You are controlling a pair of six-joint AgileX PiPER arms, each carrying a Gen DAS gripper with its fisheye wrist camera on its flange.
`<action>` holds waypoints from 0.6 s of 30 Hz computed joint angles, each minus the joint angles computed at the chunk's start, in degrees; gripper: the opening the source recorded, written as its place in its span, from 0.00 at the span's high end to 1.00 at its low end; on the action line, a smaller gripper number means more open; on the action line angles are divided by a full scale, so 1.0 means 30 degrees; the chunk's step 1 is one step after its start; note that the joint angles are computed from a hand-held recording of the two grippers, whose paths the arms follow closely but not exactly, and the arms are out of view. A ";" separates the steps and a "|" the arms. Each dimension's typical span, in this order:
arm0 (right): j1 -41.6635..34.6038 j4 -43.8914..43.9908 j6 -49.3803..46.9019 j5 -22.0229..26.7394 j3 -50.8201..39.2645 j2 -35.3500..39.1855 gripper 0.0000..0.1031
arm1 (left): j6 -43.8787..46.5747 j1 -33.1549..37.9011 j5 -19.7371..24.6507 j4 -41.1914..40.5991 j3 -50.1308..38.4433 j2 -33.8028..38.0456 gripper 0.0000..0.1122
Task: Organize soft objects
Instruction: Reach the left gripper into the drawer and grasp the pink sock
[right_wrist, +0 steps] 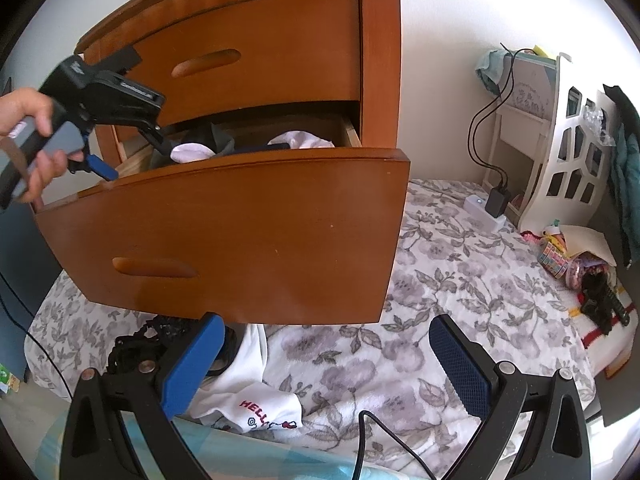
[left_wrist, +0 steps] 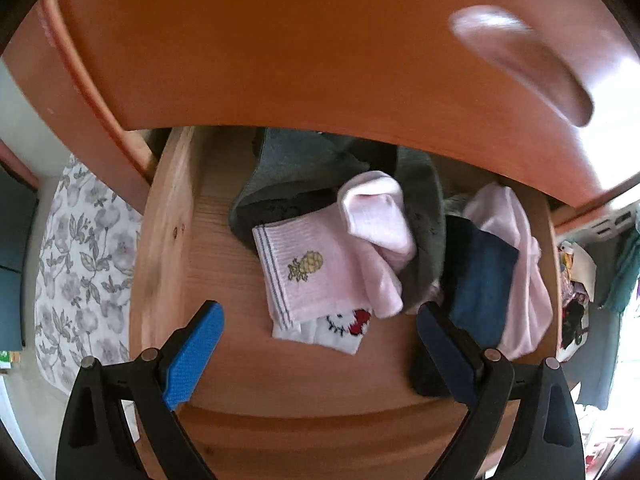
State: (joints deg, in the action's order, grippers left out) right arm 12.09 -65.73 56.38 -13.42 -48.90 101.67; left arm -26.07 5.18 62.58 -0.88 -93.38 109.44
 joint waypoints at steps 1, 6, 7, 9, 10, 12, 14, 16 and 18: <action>-0.0010 -0.0308 0.0319 0.0010 -0.0057 0.0037 0.00 | -0.0068 0.0050 0.0123 0.0004 -0.0285 0.0299 0.13; -0.0033 -0.2038 0.2083 0.0076 -0.0374 0.0299 0.00 | -0.0227 -0.0175 0.0528 0.0074 -0.1530 0.1488 0.14; -0.0058 -0.2453 0.2501 0.0079 -0.0431 0.0342 0.00 | -0.0261 -0.0306 0.0623 0.0154 -0.1922 0.1831 0.14; -0.0097 -0.3020 0.3111 0.0082 -0.0517 0.0398 0.00 | -0.0245 -0.0384 0.0714 0.0127 -0.2308 0.2111 0.25; -0.0129 -0.3310 0.3438 0.0072 -0.0560 0.0429 0.00 | -0.0295 -0.0439 0.0843 0.0088 -0.2644 0.2383 0.28; -0.0207 -0.3812 0.3984 0.0006 -0.0633 0.0474 0.00 | -0.0394 -0.0517 0.1173 0.0070 -0.3303 0.2934 0.36; -0.0238 -0.4294 0.4495 -0.0007 -0.0715 0.0505 0.00 | -0.0457 -0.0630 0.1368 0.0142 -0.3843 0.3434 0.45; -0.0248 -0.4941 0.5151 -0.0036 -0.0833 0.0588 0.00 | -0.0726 -0.0856 0.1940 0.0377 -0.4934 0.4139 0.49; -0.0239 -0.5395 0.5613 -0.0010 -0.0929 0.0675 0.00 | -0.0730 -0.0980 0.1987 0.0340 -0.5365 0.4442 0.55</action>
State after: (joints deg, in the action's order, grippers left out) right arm 11.37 -81.92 73.22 -13.45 -51.69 103.69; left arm -28.26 2.24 68.54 0.14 -109.47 122.77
